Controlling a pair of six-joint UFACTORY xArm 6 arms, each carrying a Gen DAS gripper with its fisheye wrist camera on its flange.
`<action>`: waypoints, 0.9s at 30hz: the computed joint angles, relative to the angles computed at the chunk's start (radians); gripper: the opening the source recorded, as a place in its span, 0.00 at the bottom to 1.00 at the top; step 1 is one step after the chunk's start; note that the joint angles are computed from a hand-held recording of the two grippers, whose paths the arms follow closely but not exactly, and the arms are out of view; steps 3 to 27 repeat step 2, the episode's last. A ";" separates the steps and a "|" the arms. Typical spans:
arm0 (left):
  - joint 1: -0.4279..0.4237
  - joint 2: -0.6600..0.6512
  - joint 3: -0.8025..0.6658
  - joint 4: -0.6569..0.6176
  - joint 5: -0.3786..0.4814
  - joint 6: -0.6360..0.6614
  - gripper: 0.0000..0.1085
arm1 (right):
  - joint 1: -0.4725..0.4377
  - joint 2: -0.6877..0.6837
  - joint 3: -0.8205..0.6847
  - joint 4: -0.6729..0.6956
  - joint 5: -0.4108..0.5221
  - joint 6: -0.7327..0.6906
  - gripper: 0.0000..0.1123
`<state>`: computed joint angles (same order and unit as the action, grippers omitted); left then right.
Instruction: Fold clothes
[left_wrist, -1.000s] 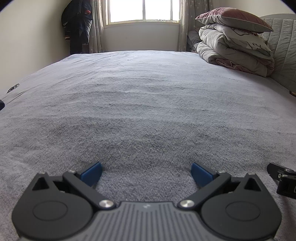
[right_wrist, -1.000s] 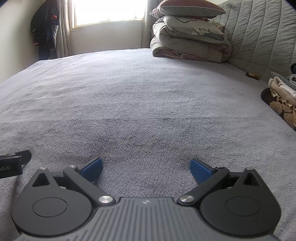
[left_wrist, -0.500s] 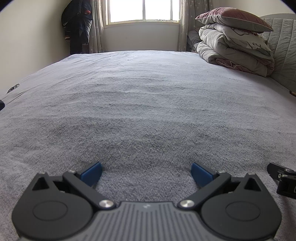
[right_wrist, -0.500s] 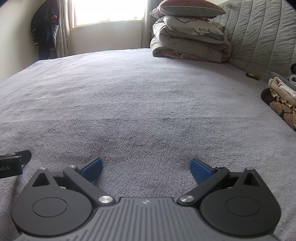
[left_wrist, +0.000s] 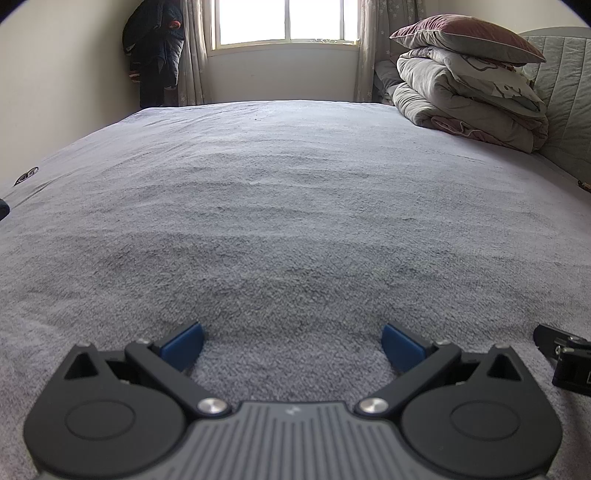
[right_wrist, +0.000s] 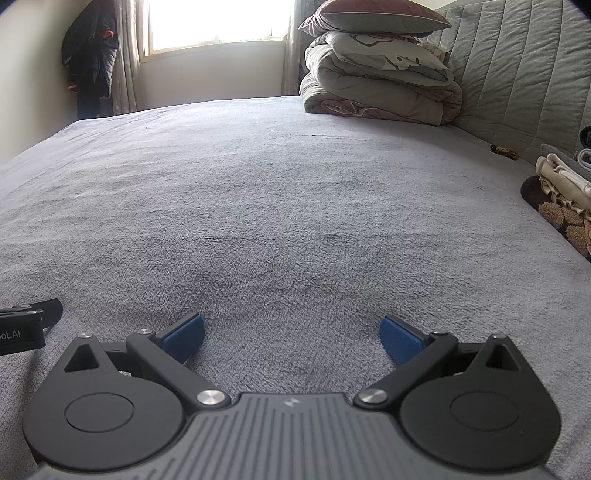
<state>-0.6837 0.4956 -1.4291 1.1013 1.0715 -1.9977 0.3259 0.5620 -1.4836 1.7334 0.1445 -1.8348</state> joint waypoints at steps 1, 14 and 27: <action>0.000 -0.001 0.001 0.000 0.000 -0.001 0.95 | 0.000 0.000 0.000 0.000 0.000 0.000 0.92; 0.000 -0.001 0.002 0.001 -0.001 -0.001 0.95 | 0.000 0.000 0.000 0.001 0.000 0.000 0.92; 0.000 -0.001 0.002 0.001 -0.001 -0.001 0.95 | 0.000 0.000 0.000 0.001 0.000 0.000 0.92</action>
